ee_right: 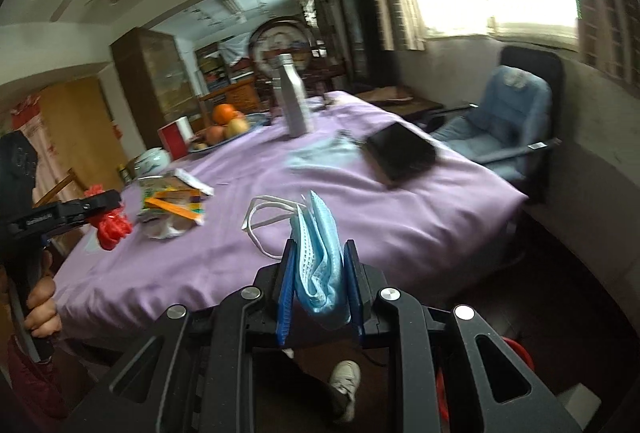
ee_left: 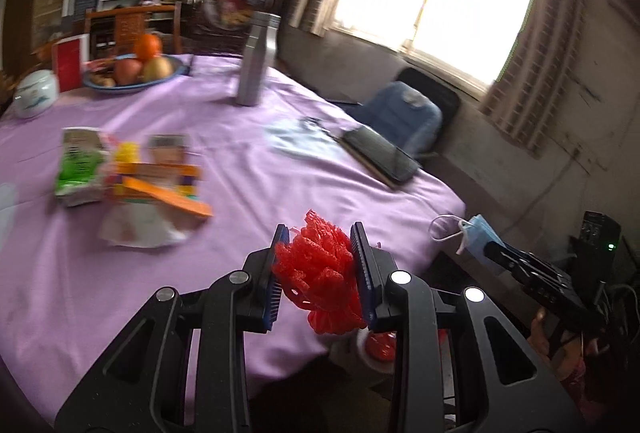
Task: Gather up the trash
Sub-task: 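Carry the red net and blue mask to the red wastebasket and release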
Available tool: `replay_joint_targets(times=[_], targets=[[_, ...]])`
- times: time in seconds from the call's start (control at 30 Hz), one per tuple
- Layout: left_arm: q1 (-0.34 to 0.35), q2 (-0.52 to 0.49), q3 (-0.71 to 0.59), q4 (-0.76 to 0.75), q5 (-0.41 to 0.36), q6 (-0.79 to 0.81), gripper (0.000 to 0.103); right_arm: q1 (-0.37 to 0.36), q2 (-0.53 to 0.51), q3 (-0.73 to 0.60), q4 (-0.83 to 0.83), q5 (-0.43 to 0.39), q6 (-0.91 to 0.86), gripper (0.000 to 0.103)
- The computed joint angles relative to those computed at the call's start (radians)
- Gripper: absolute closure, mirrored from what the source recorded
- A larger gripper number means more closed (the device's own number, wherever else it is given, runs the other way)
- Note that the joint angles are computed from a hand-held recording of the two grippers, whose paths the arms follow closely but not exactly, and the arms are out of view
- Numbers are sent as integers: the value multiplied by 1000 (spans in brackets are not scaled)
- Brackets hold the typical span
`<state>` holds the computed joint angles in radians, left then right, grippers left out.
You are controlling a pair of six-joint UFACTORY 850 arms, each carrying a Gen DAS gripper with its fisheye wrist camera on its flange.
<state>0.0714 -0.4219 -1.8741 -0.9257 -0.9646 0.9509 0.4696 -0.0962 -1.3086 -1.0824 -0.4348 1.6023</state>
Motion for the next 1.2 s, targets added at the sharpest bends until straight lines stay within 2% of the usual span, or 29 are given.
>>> replay_joint_targets(times=[0.17,0.4,0.6,0.7,0.73,0.77,1.0,1.2], targets=[[-76,23,45,6,-19,19,71,-46,106,164,-19,-28,99,80],[-173,6,63,44,-32,8,71,-137,151,331,94,11,100,80],[-242,-51,26,101,-54,-37,71,-210,67,377,204,76,58,79],[-276,-77,10,134,-57,-53,71,-238,11,374,255,78,23,69],[-284,-83,7,142,-57,-57,71,-245,1,377,255,81,32,61],[-296,-91,3,154,-57,-61,71,-252,-7,381,253,88,44,59],[-363,-143,-31,201,-82,-77,71,-277,30,425,154,113,164,58],[-428,-187,-52,237,-103,-78,71,-305,96,485,97,105,262,52]])
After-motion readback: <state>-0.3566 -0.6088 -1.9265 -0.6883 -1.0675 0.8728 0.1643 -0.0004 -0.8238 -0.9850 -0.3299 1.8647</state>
